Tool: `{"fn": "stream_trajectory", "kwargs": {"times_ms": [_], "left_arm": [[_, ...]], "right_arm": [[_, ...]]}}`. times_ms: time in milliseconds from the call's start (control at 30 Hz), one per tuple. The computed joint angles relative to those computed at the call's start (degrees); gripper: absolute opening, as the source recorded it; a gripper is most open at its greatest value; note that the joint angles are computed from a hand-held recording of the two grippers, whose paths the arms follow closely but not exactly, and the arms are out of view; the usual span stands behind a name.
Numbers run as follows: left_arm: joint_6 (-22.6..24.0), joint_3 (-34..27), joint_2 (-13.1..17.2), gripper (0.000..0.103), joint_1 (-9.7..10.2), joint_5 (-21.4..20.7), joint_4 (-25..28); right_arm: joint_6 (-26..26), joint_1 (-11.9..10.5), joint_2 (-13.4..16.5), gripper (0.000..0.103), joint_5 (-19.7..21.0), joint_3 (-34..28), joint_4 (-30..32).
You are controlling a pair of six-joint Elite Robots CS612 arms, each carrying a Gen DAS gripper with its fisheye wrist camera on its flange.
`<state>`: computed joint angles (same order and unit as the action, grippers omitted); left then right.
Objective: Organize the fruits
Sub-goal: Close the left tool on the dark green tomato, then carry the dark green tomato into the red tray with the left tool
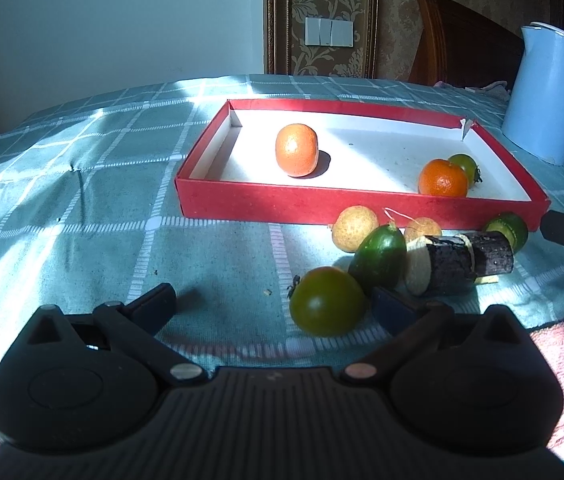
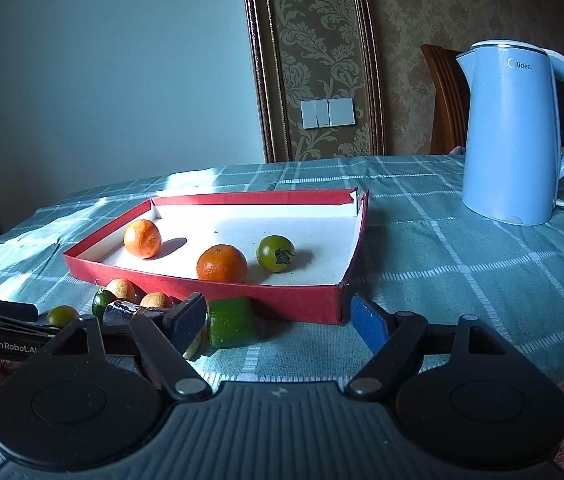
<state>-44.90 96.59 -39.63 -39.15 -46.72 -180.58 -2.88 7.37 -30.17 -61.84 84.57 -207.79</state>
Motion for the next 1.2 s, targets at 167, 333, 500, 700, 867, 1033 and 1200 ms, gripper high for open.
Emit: {"fn": "stream_trajectory", "kwargs": {"times_ms": [167, 333, 500, 700, 867, 1033, 1200], "left_arm": [[0.67, -0.28, 0.24, 0.097, -0.3, 0.74, -0.2], [1.29, -0.13, 0.39, 0.09, -0.28, -0.19, -2.02], [1.92, -0.11, 0.51, 0.084, -0.35, -0.46, -2.94], [2.55, 0.02, 0.58, 0.075, -0.49, -0.68, -4.02], [3.79, 0.02, 0.74, 0.067, -0.68, -0.89, -5.21], [5.25, 0.12, 0.88, 0.056, -0.74, -1.45, -6.67], [6.64, 0.09, 1.06, 0.044, -0.82, -2.04, -7.91]], "right_arm": [[0.53, 0.02, -0.13, 0.08, -0.48, -0.21, 1.76], [1.13, -0.04, -0.12, 0.08, -0.59, -0.3, 2.14], [0.93, -0.04, -0.16, 0.08, -0.58, -0.32, 2.59], [0.88, -0.02, -0.18, 0.08, -0.66, -0.36, 2.94], [0.72, 0.0, -0.25, 0.08, -0.86, -0.45, 3.69], [0.93, -0.02, -0.23, 0.08, -0.97, -0.47, 3.67], [1.16, -0.02, -0.19, 0.08, -1.05, -0.5, 3.57]]}}
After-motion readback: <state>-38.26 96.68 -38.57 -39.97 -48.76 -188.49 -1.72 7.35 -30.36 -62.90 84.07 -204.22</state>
